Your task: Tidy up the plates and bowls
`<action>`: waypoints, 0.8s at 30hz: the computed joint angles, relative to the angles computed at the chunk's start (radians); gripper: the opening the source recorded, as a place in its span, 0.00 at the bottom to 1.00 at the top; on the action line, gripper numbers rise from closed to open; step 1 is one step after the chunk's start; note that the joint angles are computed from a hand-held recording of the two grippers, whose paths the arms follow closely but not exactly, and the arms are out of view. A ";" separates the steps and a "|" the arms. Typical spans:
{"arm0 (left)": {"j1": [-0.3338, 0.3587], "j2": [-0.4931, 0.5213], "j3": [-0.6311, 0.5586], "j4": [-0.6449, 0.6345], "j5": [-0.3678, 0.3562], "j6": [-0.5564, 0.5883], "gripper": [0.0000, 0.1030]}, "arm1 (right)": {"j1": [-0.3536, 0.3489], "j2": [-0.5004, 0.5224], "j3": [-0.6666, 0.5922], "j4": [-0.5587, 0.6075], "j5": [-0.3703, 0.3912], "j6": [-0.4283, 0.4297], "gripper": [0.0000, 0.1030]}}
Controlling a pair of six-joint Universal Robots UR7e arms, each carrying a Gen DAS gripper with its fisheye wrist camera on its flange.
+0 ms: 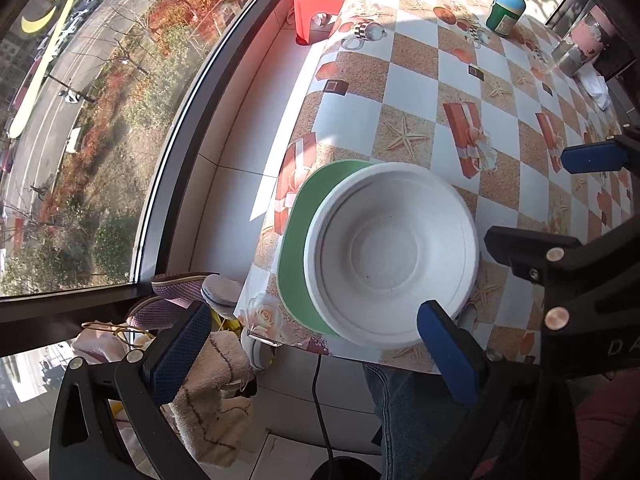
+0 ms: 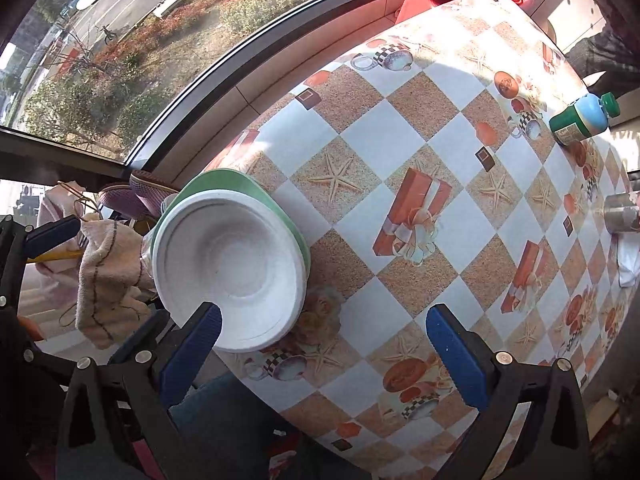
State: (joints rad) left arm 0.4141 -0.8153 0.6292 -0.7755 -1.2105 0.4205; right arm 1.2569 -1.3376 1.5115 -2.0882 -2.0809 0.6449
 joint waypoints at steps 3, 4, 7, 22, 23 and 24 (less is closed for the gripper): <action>-0.004 -0.009 0.013 -0.008 0.000 0.008 1.00 | -0.007 0.004 -0.008 0.034 0.023 0.021 1.00; -0.006 -0.011 0.015 -0.010 0.001 0.011 1.00 | -0.006 0.003 -0.005 0.039 0.027 0.024 1.00; -0.009 -0.015 0.022 -0.014 0.002 0.017 1.00 | -0.005 0.004 -0.005 0.032 0.033 0.018 1.00; -0.014 -0.016 0.024 -0.023 0.003 0.037 1.00 | -0.002 -0.009 0.008 0.035 0.030 0.016 1.00; -0.015 -0.018 0.026 -0.024 0.004 0.039 1.00 | -0.001 -0.010 0.009 0.035 0.029 0.016 1.00; -0.015 -0.018 0.027 -0.024 0.005 0.042 1.00 | -0.001 -0.010 0.009 0.034 0.029 0.016 1.00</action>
